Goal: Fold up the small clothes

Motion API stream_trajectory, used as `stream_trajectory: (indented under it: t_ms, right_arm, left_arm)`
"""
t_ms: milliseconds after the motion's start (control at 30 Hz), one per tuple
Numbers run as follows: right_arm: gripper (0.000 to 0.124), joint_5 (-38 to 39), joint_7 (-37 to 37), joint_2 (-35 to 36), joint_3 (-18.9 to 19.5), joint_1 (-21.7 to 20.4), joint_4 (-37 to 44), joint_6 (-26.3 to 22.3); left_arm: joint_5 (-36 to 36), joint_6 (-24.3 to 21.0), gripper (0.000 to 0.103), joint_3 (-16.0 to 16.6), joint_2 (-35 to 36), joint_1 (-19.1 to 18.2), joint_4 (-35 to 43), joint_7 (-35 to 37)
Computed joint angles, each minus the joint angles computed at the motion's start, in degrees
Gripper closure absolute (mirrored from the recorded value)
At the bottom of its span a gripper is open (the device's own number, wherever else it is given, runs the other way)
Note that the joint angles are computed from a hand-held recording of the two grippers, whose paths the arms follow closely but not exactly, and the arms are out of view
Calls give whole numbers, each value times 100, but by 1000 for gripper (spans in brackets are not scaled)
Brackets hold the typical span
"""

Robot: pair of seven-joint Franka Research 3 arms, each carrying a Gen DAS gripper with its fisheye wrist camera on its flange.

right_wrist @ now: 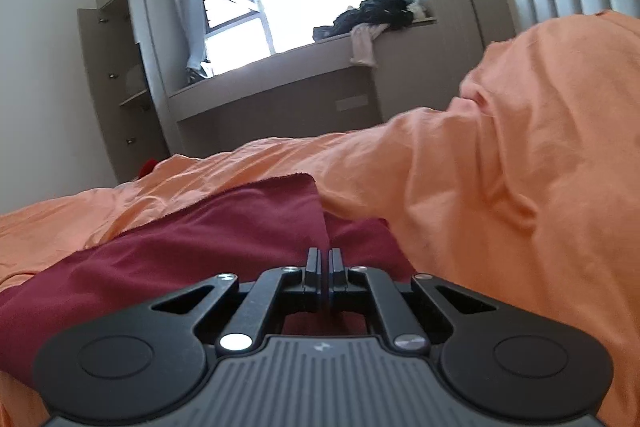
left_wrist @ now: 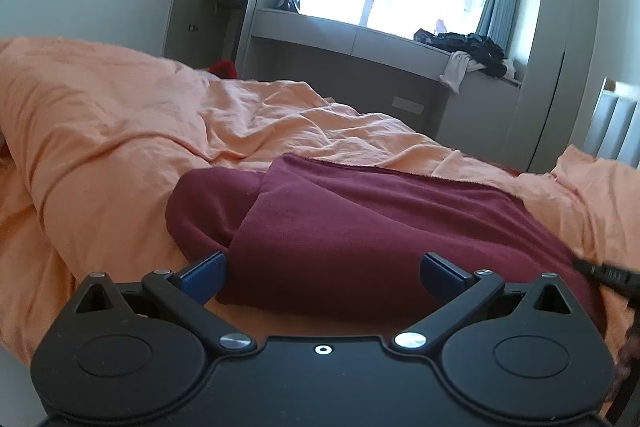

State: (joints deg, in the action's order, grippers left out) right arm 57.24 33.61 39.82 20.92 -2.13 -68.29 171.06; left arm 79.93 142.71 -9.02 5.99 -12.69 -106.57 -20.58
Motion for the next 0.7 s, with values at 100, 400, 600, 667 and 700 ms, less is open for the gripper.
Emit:
stream_trajectory:
  t_ms: [100, 400, 600, 667, 700]
  right_arm:
    - [121, -76, 94, -38, -106, 26, -130, -101]
    - [68, 197, -1227, -85, 581, -232, -264, 557]
    - [36, 1001, -3800, 61, 2213, -920, -317, 1181]
    - [30, 1282, -4423, 112, 2556, -1025, -320, 1189]
    - [29, 1447, -4695, 133, 2713, -1076, -328, 1178]
  left_arm:
    - [-81, 202, 0, 27, -7, 55, -26, -104]
    - [-208, 514, 0, 91, -45, 152, -108, -501]
    - [-147, 1354, 1, 177, -239, 424, -448, -1723]
    - [-379, 1363, 1, 161, -225, 475, -468, -1698]
    - [-561, 1332, 1, 148, -213, 488, -466, -1626]
